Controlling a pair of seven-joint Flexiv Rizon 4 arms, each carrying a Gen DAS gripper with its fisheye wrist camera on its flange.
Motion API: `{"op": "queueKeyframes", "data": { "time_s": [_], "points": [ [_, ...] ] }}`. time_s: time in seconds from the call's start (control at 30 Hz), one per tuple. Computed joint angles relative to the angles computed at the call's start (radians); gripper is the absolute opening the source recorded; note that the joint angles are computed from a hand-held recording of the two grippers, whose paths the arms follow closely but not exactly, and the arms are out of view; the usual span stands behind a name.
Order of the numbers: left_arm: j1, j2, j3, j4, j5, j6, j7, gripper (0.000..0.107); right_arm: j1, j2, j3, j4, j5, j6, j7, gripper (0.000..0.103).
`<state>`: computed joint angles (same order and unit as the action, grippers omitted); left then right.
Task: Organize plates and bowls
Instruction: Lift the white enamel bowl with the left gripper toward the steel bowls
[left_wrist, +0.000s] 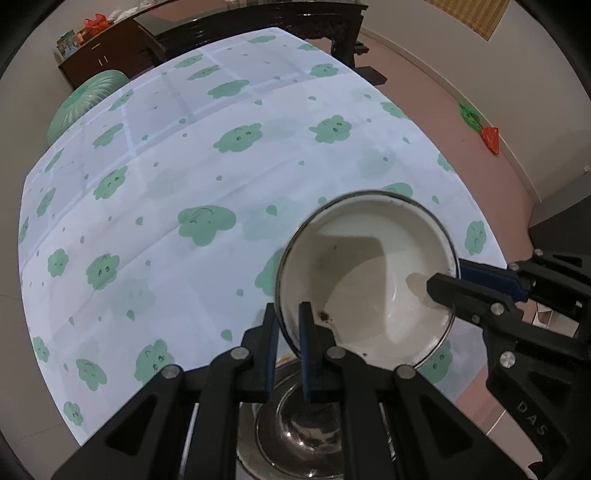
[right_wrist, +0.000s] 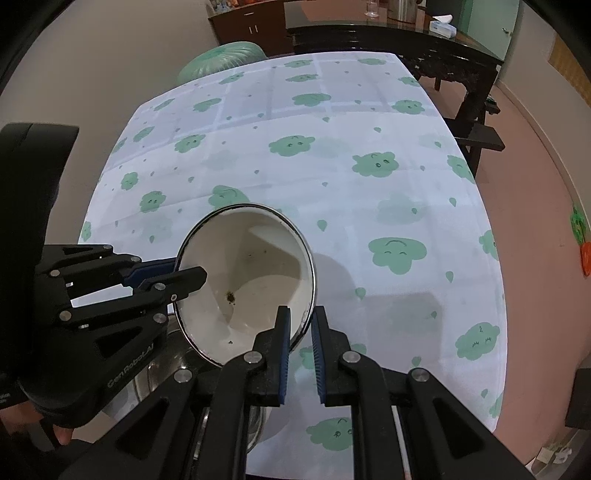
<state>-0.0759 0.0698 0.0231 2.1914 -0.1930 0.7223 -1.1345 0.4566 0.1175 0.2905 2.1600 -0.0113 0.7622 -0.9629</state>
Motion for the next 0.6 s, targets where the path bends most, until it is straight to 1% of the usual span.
{"op": "queueKeyframes", "data": {
  "time_s": [0.6],
  "points": [
    [0.025,0.132,0.039,0.092,0.000,-0.038,0.041,0.007,0.057,0.054,0.045,0.014,-0.006,-0.041,0.074,0.013]
  ]
}}
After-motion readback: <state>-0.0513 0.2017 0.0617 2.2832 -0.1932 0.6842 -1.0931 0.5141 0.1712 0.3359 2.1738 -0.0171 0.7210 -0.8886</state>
